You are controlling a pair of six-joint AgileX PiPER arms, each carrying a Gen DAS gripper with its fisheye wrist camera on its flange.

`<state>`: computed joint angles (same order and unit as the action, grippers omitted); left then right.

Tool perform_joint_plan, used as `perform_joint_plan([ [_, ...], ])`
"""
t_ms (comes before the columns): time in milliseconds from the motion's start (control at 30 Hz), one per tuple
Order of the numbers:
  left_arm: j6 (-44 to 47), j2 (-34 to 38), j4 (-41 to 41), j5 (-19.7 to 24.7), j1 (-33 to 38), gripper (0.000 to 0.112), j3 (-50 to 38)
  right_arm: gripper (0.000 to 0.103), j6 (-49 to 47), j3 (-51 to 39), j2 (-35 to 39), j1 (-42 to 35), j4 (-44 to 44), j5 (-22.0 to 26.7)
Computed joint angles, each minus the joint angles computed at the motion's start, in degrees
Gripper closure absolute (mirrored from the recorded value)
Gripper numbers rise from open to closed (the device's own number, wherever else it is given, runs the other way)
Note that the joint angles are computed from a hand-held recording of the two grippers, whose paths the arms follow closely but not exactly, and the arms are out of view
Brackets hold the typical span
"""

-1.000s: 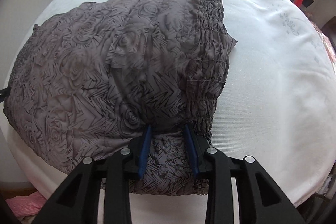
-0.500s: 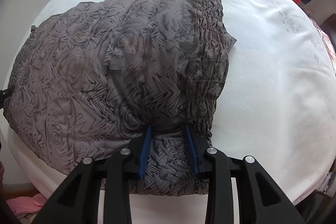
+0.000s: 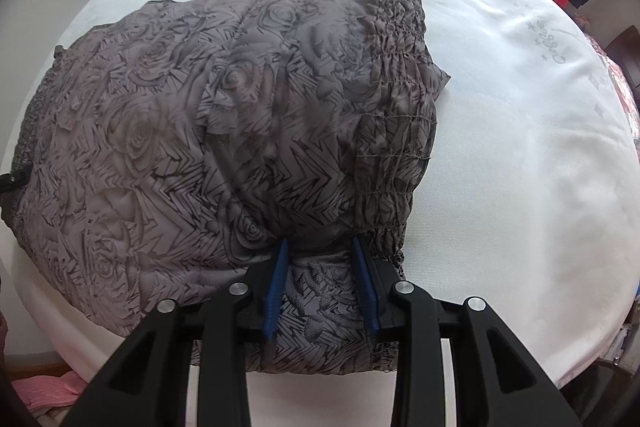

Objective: Fold large clothes
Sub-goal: 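Grasp the gathered jacket edge with the left tool and lift it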

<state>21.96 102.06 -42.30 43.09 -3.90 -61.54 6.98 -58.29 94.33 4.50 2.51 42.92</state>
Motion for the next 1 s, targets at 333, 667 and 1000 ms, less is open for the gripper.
perform_joint_plan([
  [333,-6.71,-1.38,2.92,-1.42,-2.46,0.094,-0.84,0.070,-2.15,1.42,-1.16,-1.30,1.86,-0.64],
  [667,-26.51,-12.19,21.56,3.64,-13.67,0.096,-11.57,0.069,-13.91,0.31,-11.35,-9.34,11.20,5.32],
  [1000,-49.43,-3.03,47.43,17.26,-36.19,0.097,-38.06,0.069,-20.95,1.48,-17.51,-15.85,12.98,10.76],
])
